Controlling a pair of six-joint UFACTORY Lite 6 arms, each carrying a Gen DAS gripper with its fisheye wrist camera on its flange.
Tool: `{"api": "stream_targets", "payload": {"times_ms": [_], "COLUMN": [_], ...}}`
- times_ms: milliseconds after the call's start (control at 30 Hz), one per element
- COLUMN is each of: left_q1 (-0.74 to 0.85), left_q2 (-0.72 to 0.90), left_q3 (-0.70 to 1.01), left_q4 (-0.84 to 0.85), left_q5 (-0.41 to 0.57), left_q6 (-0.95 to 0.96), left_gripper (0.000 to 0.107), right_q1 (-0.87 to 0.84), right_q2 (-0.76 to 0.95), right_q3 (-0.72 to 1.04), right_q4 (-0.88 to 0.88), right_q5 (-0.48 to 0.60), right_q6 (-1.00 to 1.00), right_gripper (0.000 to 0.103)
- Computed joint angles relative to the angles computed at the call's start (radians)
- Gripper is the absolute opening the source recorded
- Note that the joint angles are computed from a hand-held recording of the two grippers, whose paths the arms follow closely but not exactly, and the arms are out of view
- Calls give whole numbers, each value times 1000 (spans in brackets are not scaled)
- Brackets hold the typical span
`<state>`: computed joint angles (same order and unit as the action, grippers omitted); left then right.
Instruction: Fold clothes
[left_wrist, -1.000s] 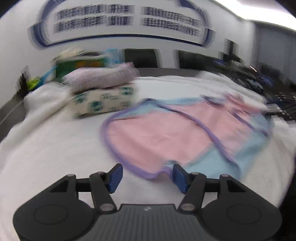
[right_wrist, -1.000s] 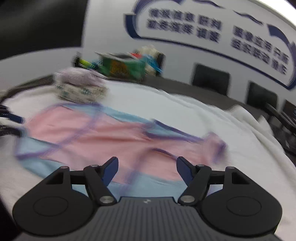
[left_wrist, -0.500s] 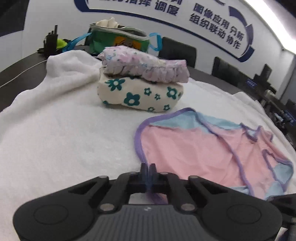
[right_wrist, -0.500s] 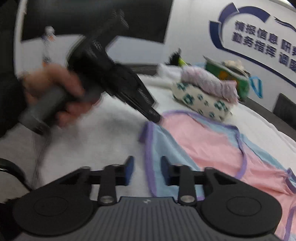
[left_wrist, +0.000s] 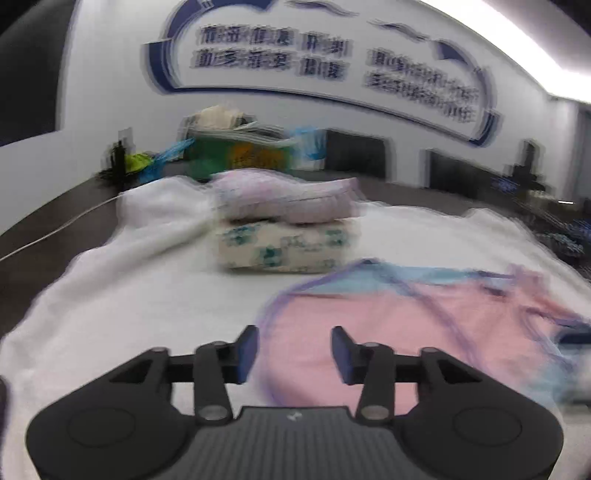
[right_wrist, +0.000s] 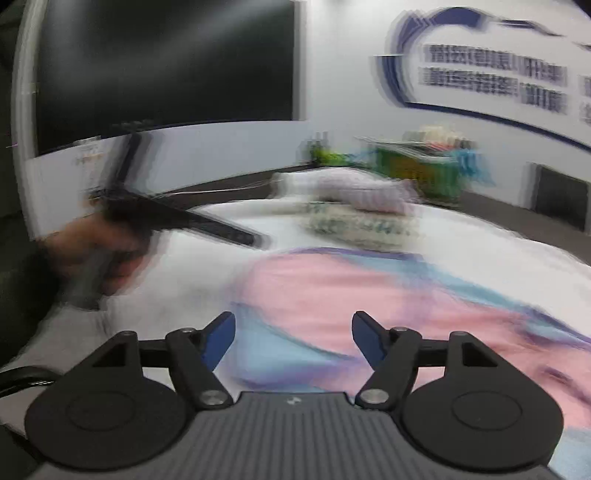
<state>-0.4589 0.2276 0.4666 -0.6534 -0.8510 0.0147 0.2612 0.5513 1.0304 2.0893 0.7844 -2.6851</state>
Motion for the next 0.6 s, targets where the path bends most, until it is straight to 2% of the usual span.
{"api": "stream_targets", "payload": {"times_ms": [67,167,267,400,433,500,533,567,600], "left_q1": [-29,-16,-43,-65,-71,-60,-48,-35,-24], "left_q2": [-30,39,134,217,227,239,242,245,246], "left_q3": [-29,-8,51,120,127,140,146,152,157], "left_q4": [209,498,554,592,576,586,605,623,641], "left_q5": [23,4,8,32,29,37,46,55,64], "left_q6": [-122,-273,-274,-292,-291,-298,-304,-311,-316], "left_gripper": [54,54,54,53,51,33,13,4,4], "right_q1": [-98,-218,-297,-315,-316,-326,-329,-330,-324], "right_q2": [-16,20,57,134,143,170,186,204,225], "right_q3": [-19,12,-3,-10,-10,24,51,79,115], "right_q4": [64,44,-21,-11,-11,-44,-63,-80,-95], "right_q5": [-43,-100,-32,59,71,84,86,83,63], "right_q6": [-23,30,17,-138,-158,-126,-95,-63,-29], "right_gripper": [70,70,70,70,70,67,64,52,39]}}
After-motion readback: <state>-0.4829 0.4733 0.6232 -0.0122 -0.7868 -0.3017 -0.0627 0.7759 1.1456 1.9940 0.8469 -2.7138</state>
